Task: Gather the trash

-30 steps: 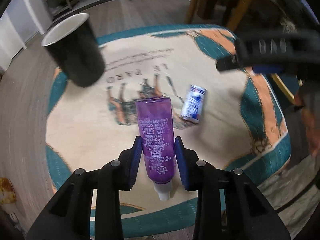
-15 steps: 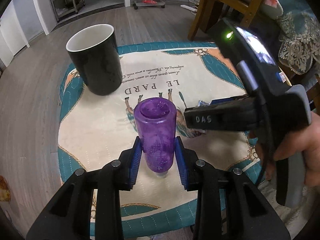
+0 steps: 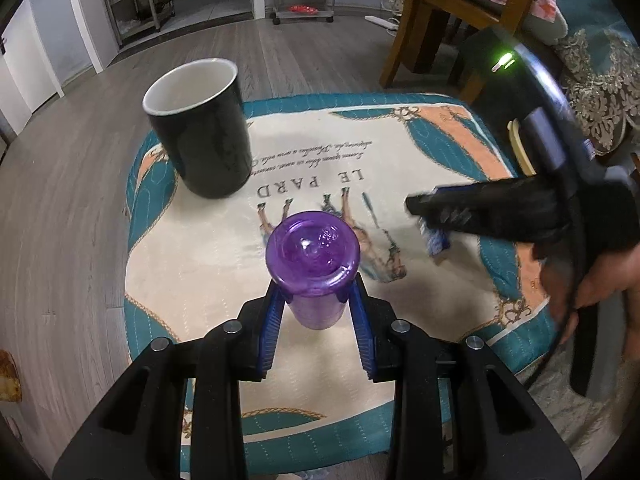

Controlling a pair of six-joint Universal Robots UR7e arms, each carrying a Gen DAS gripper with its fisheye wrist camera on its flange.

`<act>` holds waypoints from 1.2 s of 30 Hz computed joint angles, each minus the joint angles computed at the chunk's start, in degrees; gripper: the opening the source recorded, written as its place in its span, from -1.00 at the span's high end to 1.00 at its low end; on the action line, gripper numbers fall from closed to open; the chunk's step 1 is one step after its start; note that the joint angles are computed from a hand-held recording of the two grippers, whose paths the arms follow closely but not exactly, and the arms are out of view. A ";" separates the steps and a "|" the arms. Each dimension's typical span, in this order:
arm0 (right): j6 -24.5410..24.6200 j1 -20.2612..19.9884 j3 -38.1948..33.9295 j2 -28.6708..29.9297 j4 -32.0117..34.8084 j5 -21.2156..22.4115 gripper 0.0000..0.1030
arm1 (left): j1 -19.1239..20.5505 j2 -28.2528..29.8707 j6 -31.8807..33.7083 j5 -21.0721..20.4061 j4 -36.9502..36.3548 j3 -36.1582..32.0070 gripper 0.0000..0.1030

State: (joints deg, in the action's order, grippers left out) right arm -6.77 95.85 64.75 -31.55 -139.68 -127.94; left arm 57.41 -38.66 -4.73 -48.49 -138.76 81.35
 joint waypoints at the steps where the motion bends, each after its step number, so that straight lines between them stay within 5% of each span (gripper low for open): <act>1: 0.08 -0.06 0.39 -0.89 -0.80 0.21 0.39 | -0.18 0.22 0.20 -0.26 -0.31 -0.25 0.38; 7: -3.18 -1.17 6.55 -10.33 -11.57 2.88 0.39 | -2.35 3.44 5.21 -0.42 -1.99 -3.28 0.38; 15: -12.28 -5.73 13.34 -21.47 -24.45 -1.50 0.39 | -6.59 12.06 14.13 -6.00 -2.07 -13.05 0.38; 17: -11.44 -8.24 13.23 -22.51 -23.35 -3.31 0.39 | -7.41 15.63 15.56 -8.30 -0.21 -17.88 0.38; 21: -2.76 -13.51 11.02 -24.08 -13.43 -0.21 0.39 | -8.38 24.64 17.15 -12.90 6.30 -31.29 0.38; 28: -0.43 -14.90 10.24 -23.91 -15.14 2.16 0.35 | -9.47 41.77 20.21 -18.28 16.53 -60.01 0.25; 31: -0.02 -14.86 10.62 -24.10 -16.56 1.93 -0.34 | -9.81 45.53 19.30 -18.07 19.58 -67.06 -0.39; 36: -2.53 -14.15 11.87 -25.50 -19.44 1.53 -0.56 | -10.18 41.30 20.67 -16.59 14.63 -59.92 -0.42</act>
State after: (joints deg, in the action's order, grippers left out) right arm -9.30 81.69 76.63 -57.05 -159.12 -126.41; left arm 47.22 2.64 15.94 -65.09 -124.14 21.43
